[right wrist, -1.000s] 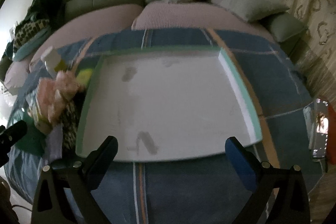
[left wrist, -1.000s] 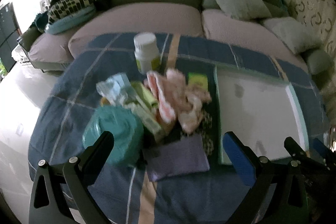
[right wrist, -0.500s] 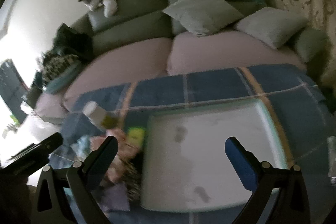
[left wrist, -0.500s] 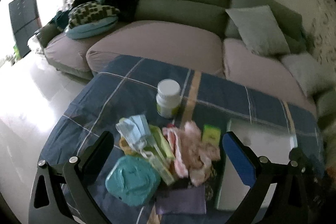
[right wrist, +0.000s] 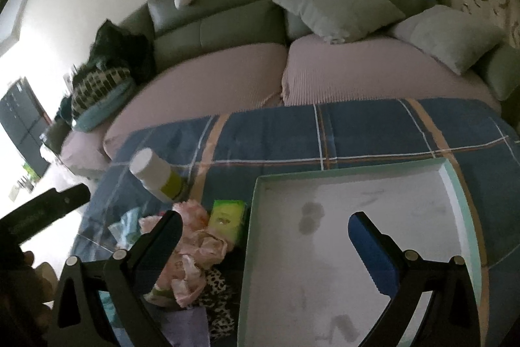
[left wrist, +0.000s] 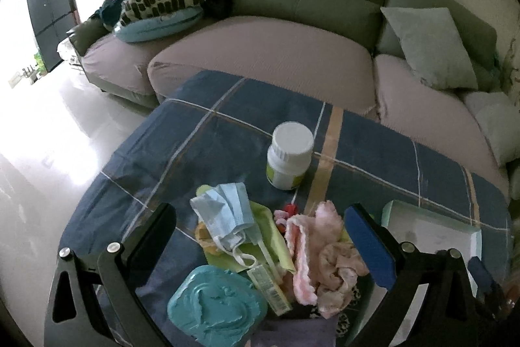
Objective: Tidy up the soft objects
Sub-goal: 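Move both tools toward the pile of soft items beside the tray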
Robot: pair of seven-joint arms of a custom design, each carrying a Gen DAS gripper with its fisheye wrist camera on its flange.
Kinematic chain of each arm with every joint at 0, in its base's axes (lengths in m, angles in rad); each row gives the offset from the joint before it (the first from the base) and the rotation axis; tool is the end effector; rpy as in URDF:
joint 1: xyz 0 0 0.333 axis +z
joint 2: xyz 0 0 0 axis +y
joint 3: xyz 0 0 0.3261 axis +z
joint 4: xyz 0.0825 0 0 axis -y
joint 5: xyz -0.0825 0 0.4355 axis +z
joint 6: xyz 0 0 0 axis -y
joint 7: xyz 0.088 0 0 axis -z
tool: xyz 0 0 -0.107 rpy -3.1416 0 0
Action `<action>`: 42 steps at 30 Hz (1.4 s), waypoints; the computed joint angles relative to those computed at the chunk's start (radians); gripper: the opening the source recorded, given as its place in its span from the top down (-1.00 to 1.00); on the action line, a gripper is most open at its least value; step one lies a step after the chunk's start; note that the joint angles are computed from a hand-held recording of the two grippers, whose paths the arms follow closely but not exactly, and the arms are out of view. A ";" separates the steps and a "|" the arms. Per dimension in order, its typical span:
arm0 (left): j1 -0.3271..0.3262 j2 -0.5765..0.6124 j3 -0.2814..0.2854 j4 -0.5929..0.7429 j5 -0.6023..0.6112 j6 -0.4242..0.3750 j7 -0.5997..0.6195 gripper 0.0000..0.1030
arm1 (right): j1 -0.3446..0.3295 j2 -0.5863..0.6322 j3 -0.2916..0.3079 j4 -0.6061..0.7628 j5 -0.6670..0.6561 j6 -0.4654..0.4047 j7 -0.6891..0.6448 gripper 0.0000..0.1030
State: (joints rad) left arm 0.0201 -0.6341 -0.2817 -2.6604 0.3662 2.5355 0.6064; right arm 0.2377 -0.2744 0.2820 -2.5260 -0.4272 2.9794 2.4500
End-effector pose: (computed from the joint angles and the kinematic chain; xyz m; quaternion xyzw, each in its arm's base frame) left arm 0.4171 -0.1152 0.4652 -0.8071 0.5003 -0.1808 0.2560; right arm 0.4323 0.2828 0.4253 -0.6768 0.6399 -0.1699 0.3218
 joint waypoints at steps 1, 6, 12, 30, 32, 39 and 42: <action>-0.004 0.010 0.005 0.000 -0.004 0.001 0.008 -1.00 | 0.013 0.012 -0.009 0.007 0.012 -0.011 -0.016 -1.00; -0.008 0.043 0.016 -0.001 -0.010 -0.016 0.035 -1.00 | 0.099 0.091 -0.068 0.047 0.116 -0.043 -0.124 -1.00; -0.012 0.036 0.035 -0.027 -0.031 -0.003 0.041 -1.00 | 0.166 0.131 -0.107 0.051 0.245 -0.045 -0.236 -1.00; -0.009 0.044 0.086 -0.073 -0.167 0.074 0.105 -1.00 | 0.198 0.141 -0.118 0.037 0.391 -0.050 -0.370 -1.00; -0.013 0.050 0.094 -0.074 -0.186 0.077 0.119 -1.00 | 0.215 0.145 -0.128 0.040 0.433 -0.040 -0.408 -1.00; 0.018 0.010 0.091 -0.094 -0.204 0.039 0.103 -1.00 | 0.352 0.163 -0.182 0.055 0.747 0.039 -0.761 -0.95; 0.006 0.009 0.111 -0.099 -0.229 0.031 0.120 -1.00 | 0.318 0.180 -0.146 0.065 0.709 0.024 -0.737 -0.80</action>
State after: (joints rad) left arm 0.0258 -0.6255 -0.1706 -2.7595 0.1368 2.5663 0.7259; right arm 0.5556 -0.0941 0.1363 -2.4612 0.2815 3.0036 1.7134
